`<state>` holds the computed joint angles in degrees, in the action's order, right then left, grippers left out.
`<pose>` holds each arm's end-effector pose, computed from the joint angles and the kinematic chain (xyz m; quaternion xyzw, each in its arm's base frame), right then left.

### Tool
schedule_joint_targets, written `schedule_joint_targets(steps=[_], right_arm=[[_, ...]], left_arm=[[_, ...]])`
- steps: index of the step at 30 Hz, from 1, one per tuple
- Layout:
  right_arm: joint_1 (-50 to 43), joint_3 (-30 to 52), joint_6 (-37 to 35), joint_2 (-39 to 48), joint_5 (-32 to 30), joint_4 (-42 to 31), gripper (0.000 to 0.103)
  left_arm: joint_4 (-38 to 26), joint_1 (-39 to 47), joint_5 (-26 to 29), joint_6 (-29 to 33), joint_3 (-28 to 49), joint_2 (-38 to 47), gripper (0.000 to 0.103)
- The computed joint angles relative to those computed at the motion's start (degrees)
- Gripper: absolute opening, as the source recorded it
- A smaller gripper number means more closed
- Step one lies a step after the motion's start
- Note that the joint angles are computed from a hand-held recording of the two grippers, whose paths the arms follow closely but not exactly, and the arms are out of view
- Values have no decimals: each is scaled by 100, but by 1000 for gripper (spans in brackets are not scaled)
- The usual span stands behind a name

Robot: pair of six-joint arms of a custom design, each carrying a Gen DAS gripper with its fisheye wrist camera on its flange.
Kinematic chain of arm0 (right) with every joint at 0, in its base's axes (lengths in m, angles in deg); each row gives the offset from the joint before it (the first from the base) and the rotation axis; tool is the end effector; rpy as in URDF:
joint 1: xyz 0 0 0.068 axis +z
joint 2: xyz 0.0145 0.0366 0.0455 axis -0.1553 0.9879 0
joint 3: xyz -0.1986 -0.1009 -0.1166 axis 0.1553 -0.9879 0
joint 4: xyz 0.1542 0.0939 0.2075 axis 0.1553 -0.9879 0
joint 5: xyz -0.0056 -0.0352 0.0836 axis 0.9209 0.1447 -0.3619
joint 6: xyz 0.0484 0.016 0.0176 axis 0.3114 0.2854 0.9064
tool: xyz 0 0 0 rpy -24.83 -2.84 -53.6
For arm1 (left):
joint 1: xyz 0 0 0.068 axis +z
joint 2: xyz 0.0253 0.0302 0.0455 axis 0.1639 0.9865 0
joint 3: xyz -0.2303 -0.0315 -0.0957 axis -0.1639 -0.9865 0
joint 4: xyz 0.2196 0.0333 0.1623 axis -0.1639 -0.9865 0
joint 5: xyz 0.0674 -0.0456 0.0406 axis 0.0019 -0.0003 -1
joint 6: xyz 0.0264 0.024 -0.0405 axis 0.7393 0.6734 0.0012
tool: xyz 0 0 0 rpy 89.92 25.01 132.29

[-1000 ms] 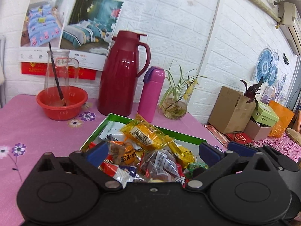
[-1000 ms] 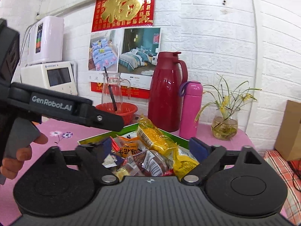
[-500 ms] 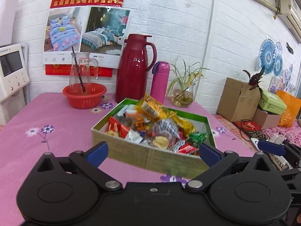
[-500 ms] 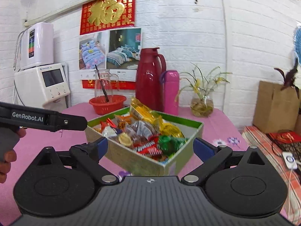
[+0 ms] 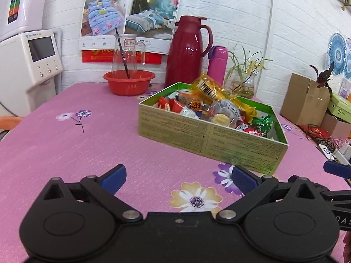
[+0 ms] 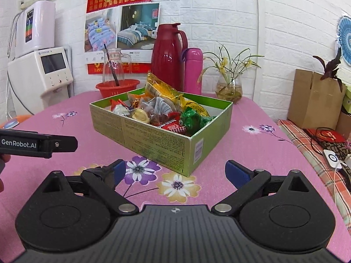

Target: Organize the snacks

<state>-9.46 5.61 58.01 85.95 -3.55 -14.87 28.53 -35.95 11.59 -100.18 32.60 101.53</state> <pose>0.2181 0.0084 0.1388 -0.1305 0.8341 0.0884 0.5286 0.2097 -0.1797 0.1459 -0.0674 0.8617 -0.0172 0.5027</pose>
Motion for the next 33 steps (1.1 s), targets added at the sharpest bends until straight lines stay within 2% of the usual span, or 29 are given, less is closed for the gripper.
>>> schedule_joint_targets(steps=[4,10,22,33], right_arm=[[-21,21,39,68,-5,45,103],[1,-38,165,-93,120,73,103],[84,88,167,-1026,144,-852,103],[118,40,193,-1306,202,-1012,103]], left_arm=[[17,31,71,-72,-28,43,103],[-113,-72,-117,-76,23,-7,103],[-567,-371,-589,39,264,-213,103],[-526,-555,-804,117,194,-328,103]])
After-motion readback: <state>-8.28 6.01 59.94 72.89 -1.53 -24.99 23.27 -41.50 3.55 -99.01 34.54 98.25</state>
